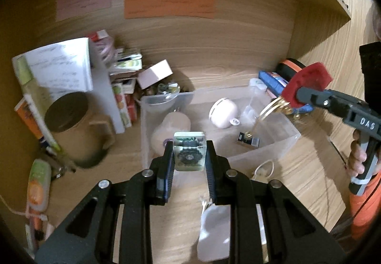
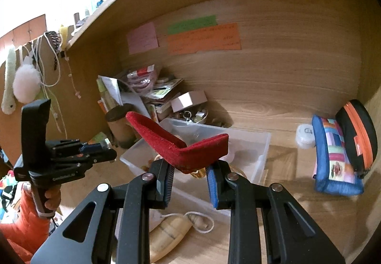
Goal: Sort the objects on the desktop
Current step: 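Carry the tile and red-tagged keys over the clear bin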
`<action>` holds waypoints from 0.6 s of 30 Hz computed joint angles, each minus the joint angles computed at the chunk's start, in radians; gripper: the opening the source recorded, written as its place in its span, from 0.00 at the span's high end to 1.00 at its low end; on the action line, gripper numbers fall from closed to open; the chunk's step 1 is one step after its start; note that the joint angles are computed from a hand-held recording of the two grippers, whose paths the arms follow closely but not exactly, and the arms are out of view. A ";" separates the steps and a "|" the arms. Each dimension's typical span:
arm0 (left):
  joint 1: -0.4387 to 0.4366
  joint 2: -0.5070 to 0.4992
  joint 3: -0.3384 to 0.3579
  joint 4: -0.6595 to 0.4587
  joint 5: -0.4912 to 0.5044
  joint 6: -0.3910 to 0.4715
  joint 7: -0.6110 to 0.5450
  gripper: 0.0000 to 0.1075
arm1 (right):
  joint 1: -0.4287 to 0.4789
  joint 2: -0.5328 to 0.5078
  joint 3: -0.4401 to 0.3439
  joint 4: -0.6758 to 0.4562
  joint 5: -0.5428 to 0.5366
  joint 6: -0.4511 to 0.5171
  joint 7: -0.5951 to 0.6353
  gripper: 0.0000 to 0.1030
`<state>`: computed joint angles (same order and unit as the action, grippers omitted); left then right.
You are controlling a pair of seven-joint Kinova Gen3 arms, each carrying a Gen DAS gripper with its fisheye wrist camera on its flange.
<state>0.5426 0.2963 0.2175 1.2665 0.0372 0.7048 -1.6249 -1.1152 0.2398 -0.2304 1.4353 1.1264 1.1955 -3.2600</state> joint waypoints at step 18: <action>0.049 0.222 0.010 -0.256 0.049 0.161 -0.102 0.78 | 0.161 0.006 0.038 0.092 -0.191 -0.254 0.060 0.78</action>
